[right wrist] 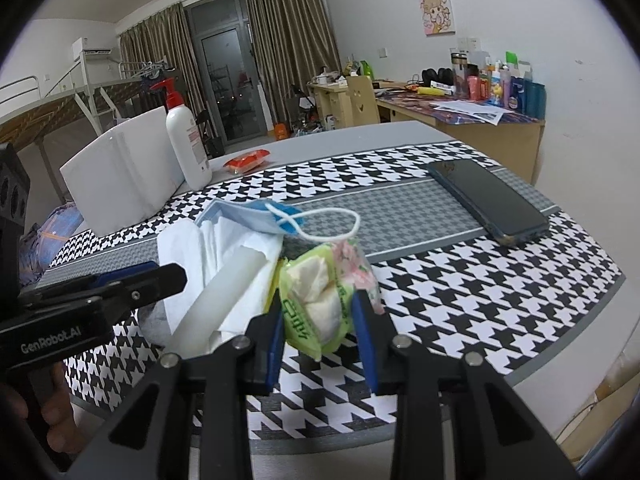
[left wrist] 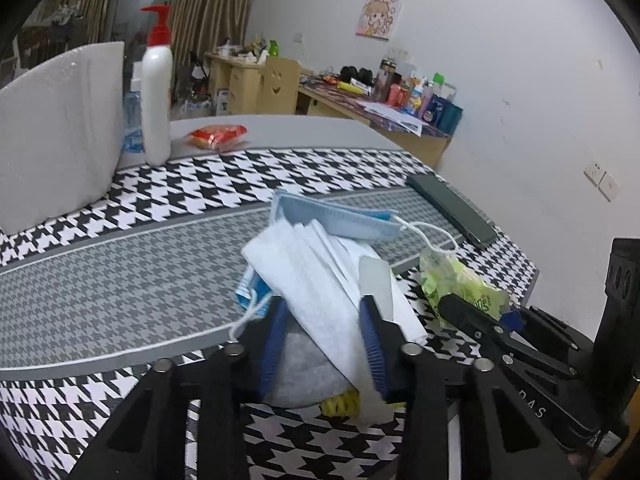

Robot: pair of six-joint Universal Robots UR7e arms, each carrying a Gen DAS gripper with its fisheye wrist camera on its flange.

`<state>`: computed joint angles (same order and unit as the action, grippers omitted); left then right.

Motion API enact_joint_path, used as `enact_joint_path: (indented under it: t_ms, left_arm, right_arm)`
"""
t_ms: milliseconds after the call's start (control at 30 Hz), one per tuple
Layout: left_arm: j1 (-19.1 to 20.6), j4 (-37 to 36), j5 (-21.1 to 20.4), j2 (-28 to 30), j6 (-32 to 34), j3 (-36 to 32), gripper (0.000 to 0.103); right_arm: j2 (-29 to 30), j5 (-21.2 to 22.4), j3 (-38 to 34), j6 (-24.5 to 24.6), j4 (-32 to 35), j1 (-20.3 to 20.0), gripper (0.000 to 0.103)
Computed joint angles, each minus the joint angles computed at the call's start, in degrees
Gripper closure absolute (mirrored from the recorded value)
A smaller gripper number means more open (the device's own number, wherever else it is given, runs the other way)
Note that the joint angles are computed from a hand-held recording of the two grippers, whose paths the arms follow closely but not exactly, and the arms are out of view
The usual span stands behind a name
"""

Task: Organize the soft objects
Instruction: 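Close the right gripper on the green bagged bun while the left gripper grasps the white tissue, then lift the white tissue with the left gripper while the right gripper holds the bagged bun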

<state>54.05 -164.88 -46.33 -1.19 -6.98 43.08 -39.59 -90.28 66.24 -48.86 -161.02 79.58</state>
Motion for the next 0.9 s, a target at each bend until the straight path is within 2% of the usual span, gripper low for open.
enact_joint_path:
  t_ms: [233, 333, 467, 700, 900]
  left_arm:
    - [0.25, 2.15, -1.11, 0.35, -1.21, -1.11, 0.072]
    - [0.31, 2.51, -1.54, 0.97, -0.08, -2.40, 0.090]
    - [0.54, 3.32, -2.24, 1.55, -0.04, -3.66, 0.098]
    - [0.60, 1.28, -4.64, 1.00, 2.74, -3.05, 0.100]
    - [-0.04, -1.64, -4.07, 1.35, 7.75, -3.41, 0.100]
  right_arm:
    - [-0.29, 0.18, 0.34, -0.06, -0.25, -0.23, 0.066]
    - [-0.46, 0.37, 0.51, -0.10, -0.25, -0.36, 0.066]
    - [-0.74, 0.65, 0.85, -0.10, -0.48, -0.50, 0.066]
    - [-1.22, 1.01, 1.55, -0.17, -1.51, -0.50, 0.066]
    - [-1.77, 1.97, 2.06, 0.13, -2.53, -0.47, 0.066]
